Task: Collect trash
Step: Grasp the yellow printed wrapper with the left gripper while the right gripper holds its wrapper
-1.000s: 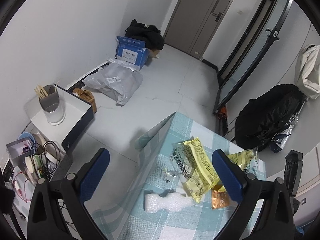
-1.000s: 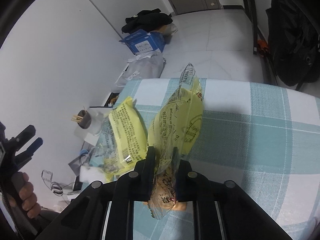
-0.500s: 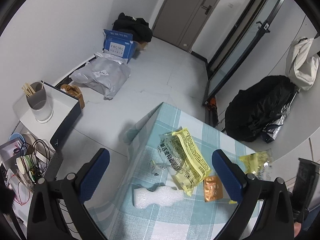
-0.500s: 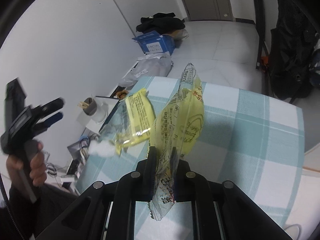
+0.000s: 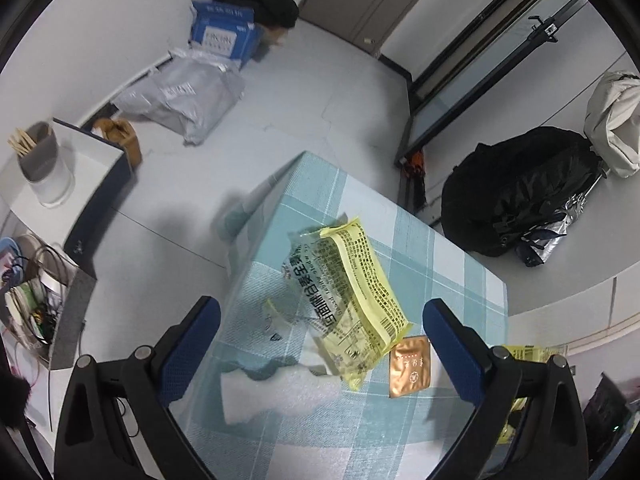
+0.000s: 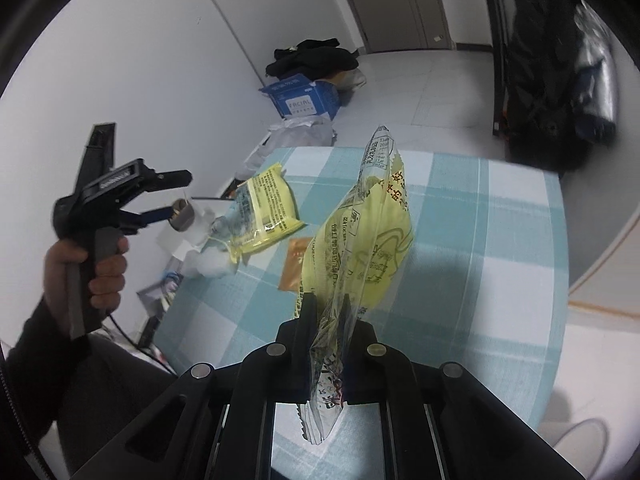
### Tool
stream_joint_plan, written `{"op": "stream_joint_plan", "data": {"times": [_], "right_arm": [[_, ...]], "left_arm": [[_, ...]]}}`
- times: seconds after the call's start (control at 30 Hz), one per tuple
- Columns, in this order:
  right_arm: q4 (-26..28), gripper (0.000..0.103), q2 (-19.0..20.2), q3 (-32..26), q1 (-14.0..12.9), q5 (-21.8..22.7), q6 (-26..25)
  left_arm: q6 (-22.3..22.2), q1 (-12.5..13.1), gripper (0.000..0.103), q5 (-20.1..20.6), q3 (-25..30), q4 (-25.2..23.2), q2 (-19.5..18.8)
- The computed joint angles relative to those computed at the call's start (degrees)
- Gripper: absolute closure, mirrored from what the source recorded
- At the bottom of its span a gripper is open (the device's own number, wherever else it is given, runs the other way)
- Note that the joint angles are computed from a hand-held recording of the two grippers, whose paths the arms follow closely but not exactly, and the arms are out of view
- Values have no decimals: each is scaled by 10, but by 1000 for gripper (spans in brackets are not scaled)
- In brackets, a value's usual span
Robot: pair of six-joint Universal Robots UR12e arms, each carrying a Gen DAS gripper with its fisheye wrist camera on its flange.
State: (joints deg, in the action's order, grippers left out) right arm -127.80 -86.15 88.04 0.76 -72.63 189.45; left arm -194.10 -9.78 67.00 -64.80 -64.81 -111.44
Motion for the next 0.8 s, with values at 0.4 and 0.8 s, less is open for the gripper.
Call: {"op": "stream_joint_plan", "data": {"times": [0.4,0.8], "right_arm": [[-33,95,-15,20,-11,20,1],[-43,94,-24,29,-15,23,2]], "left_arm": [[44,-26,29,47,103,-131,-63],[32,-41,92,93,139,-153,-90]]}}
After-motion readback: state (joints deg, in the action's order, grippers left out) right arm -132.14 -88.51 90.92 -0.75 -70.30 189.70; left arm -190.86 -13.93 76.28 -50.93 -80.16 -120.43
